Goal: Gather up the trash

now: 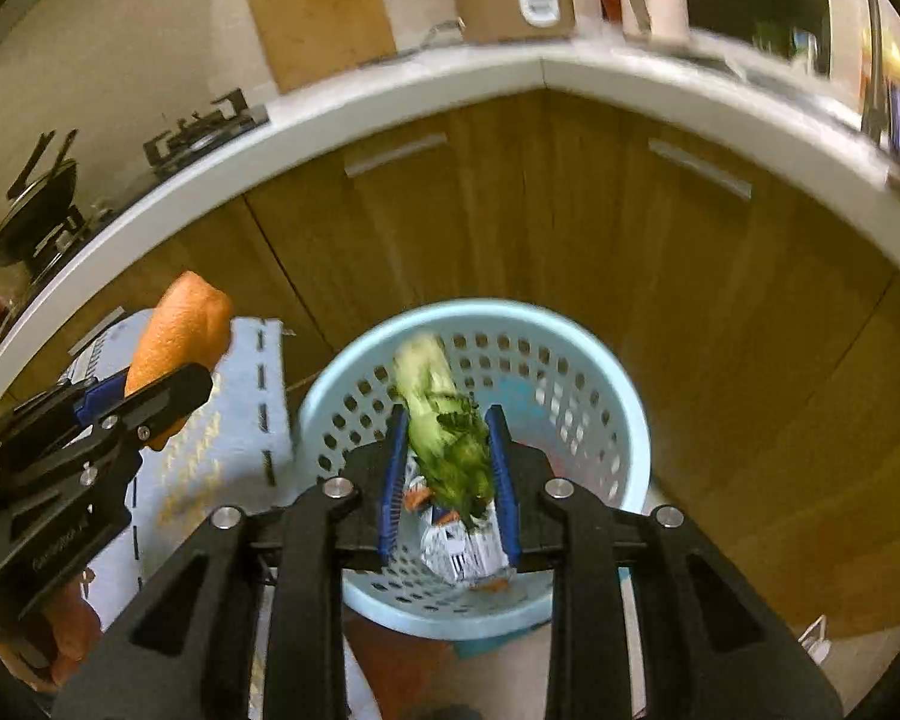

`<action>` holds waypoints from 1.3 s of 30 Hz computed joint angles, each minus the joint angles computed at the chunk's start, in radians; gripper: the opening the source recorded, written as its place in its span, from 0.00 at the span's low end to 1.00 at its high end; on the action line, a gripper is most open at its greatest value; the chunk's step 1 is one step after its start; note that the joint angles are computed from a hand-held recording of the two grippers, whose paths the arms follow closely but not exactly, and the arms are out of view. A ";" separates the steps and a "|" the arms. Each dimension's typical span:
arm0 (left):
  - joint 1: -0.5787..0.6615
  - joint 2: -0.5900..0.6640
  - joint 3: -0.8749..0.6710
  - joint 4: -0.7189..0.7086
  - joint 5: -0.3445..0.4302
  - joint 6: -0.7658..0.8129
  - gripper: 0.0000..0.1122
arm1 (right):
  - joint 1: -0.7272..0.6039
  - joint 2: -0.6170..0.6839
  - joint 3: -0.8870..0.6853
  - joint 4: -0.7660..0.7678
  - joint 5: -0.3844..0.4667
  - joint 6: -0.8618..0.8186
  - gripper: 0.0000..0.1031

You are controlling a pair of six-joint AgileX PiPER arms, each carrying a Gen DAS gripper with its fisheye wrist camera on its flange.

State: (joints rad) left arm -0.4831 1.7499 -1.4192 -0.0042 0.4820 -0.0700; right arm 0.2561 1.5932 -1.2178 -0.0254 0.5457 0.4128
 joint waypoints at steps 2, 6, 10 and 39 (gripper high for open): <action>-0.022 -0.005 0.014 0.114 -0.023 -0.112 0.58 | -0.021 0.009 0.013 0.058 -0.006 -0.043 0.48; -0.032 -0.049 0.062 0.188 -0.039 -0.181 0.59 | -0.025 -0.011 0.053 0.068 -0.035 -0.054 0.48; -0.027 -0.128 0.134 0.267 -0.053 -0.275 0.67 | 0.028 -0.069 0.085 -0.018 -0.055 0.023 0.49; -0.025 -0.603 0.761 1.459 0.118 -1.563 0.83 | 0.748 -0.177 0.236 -1.218 0.359 1.335 0.61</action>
